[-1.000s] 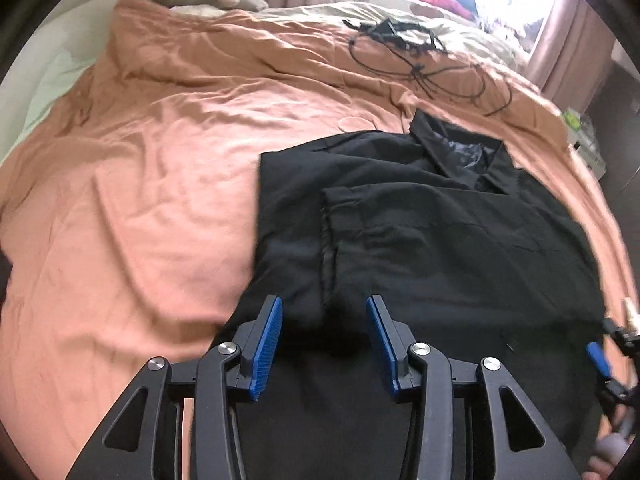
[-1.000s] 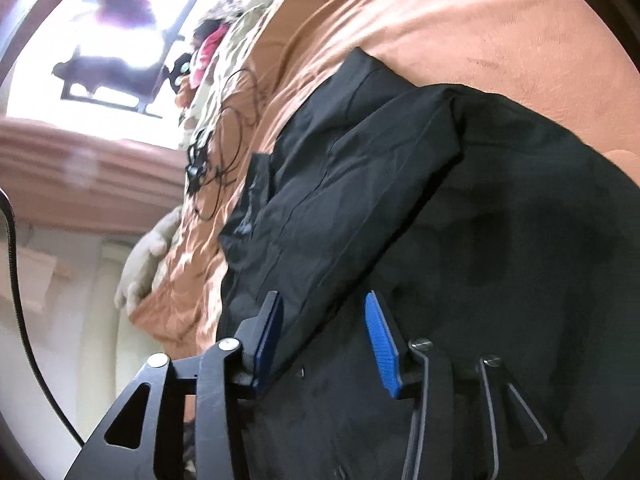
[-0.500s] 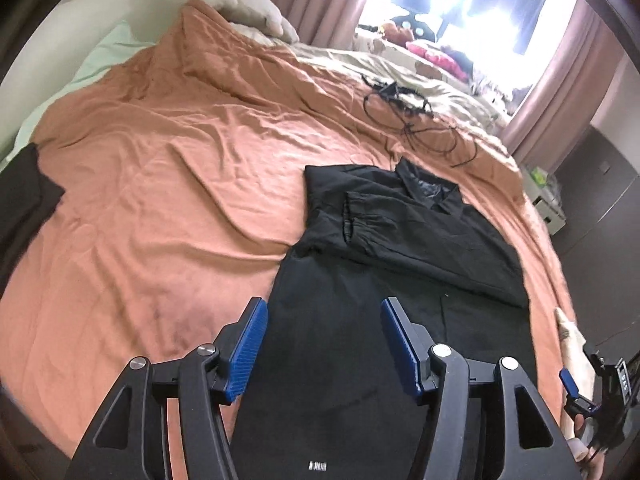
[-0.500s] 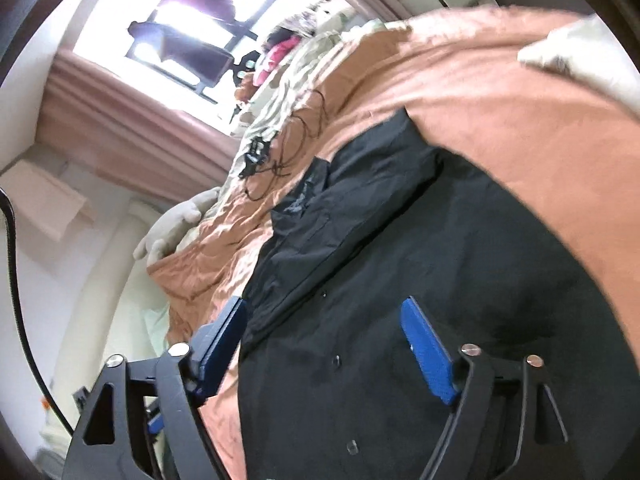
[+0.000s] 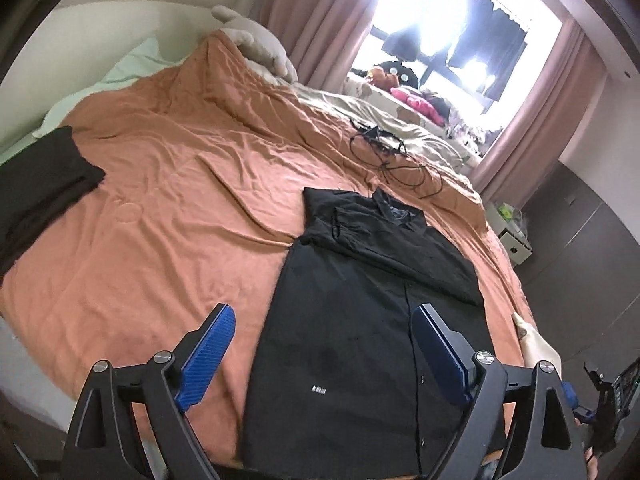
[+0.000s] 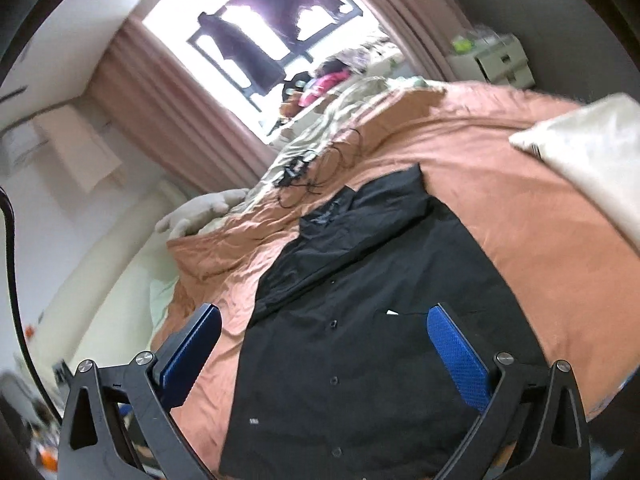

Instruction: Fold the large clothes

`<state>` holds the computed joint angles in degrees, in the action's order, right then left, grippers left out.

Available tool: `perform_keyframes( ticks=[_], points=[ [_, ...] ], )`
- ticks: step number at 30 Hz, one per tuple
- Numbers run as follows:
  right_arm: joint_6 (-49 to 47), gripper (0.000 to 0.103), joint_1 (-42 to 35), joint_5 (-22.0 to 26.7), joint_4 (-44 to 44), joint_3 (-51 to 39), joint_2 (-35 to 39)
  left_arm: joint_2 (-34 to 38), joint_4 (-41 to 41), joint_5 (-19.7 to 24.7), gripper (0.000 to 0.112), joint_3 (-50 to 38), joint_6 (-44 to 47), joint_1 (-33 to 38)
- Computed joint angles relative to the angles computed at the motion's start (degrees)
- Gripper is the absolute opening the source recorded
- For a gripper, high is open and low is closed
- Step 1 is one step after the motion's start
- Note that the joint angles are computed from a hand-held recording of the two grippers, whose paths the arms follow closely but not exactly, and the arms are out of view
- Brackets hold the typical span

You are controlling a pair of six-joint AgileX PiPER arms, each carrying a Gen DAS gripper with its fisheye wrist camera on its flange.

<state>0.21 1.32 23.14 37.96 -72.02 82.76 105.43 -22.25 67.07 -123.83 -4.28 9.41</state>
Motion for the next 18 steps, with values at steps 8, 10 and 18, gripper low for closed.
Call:
perform_keyframes(
  ticks=[8,10,18],
  points=[
    [13.9,0.103,6.0,-1.7,-23.0,8.1,-9.7,-15.3,-6.7,-9.1,0.1,23.5,9.6,5.5],
    [18.0,0.103,7.0,-0.9,-27.8,9.6,-11.3,-17.5,-8.6,-9.6,0.1,27.2,12.0,7.2],
    [17.4,0.103,4.4,-0.9,-26.6,20.3,-19.3,-24.3,-17.7,-10.0,0.1,42.5,24.0,13.7]
  ],
)
